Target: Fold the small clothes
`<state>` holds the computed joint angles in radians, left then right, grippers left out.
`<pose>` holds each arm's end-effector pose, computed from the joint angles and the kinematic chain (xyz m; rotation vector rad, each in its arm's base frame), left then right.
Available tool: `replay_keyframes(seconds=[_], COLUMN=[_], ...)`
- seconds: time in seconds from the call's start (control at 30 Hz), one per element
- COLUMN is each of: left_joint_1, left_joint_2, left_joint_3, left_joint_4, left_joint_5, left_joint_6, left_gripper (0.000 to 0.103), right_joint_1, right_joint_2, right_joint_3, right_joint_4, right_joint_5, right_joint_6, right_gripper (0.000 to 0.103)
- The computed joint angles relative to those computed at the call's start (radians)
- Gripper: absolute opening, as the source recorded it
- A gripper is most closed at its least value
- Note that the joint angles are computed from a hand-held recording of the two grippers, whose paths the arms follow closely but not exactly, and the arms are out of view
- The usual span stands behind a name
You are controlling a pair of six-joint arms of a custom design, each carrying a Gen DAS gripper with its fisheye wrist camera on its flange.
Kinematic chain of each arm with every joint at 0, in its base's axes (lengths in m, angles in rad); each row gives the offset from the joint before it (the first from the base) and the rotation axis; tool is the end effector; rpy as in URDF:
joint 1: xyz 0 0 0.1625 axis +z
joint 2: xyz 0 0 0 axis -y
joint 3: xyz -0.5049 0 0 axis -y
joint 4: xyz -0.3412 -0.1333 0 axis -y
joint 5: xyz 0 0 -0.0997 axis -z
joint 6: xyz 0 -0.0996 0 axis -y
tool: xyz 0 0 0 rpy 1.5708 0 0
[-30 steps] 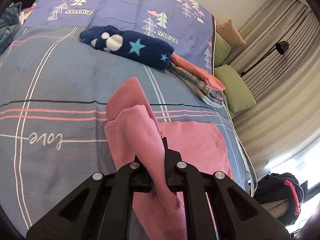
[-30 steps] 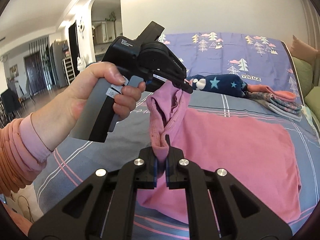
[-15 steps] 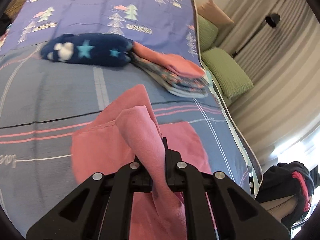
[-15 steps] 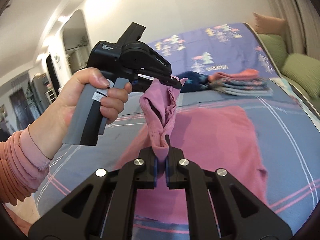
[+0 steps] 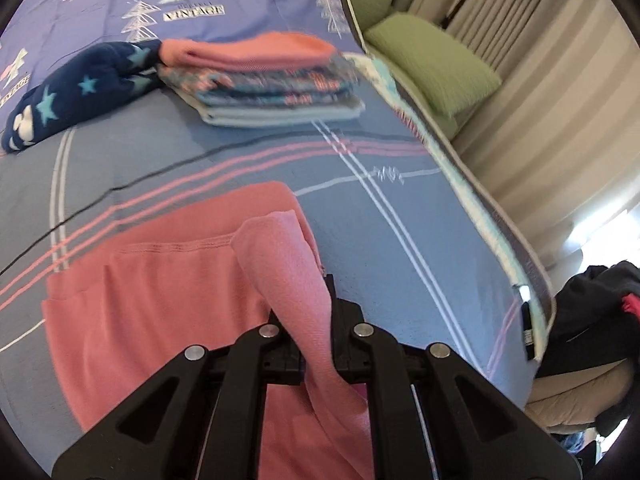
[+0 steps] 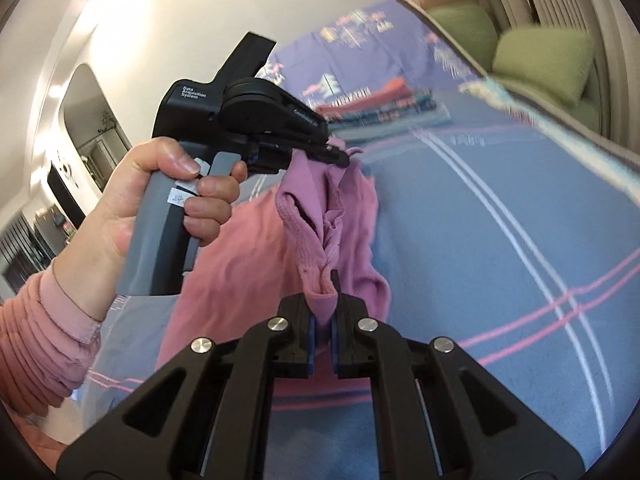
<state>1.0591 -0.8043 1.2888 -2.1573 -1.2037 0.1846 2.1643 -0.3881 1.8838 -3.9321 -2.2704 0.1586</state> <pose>-0.2251 -0.7461 0.2850 0.9261 2.6291 -0.2246 0.4016 -0.4716 0.0399 0.1257 -2.4889 1.3853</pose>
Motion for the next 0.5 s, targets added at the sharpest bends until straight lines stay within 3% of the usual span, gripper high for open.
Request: replay_keyframes(seconds=[0.07,0.1,0.2,0.3,0.37,0.47,0.5], left_joint_1=[-0.005,-0.005,-0.005,-0.021,-0.029,-0.021,-0.016], left_joint_2=[0.013,0.014,-0.008,-0.053,-0.097,-0.166,-0.185], left_joint_3=[0.011,0.018,0.041,0.095,0.15,0.217,0.235], left_joint_4=[-0.012,-0.02,-0.056,-0.147,-0.224,-0.275,-0.281], left_joint_5=[0.03,0.026,-0.032,-0.037,-0.018,0.004,0.017], left_joint_6=[0.01,0.012,0.032,0.086,0.127,0.158,0.161], left_gripper=[0.015,0.024,0.041,0.05,0.05,0.052,0.059], right_joint_1=[-0.018,-0.023,-0.036,-0.04,-0.039,-0.044,-0.045], right_joint_2=[-0.012,-0.015,-0.03,-0.04,-0.044,-0.052,-0.056], right_joint_3=[0.033,0.04,0.066,0.081,0.098,0.133,0.148], right_joint_4=[0.014,0.021,0.049,0.079,0.061,0.011,-0.01], right_joint_5=[0.04,0.053,0.092,0.088,0.074,0.066,0.067], right_joint_6=[0.055,0.066,0.086,0.098,0.103,0.108,0.114], right_gripper=[0.006,0.006,0.007,0.016,0.024,0.027,0.027])
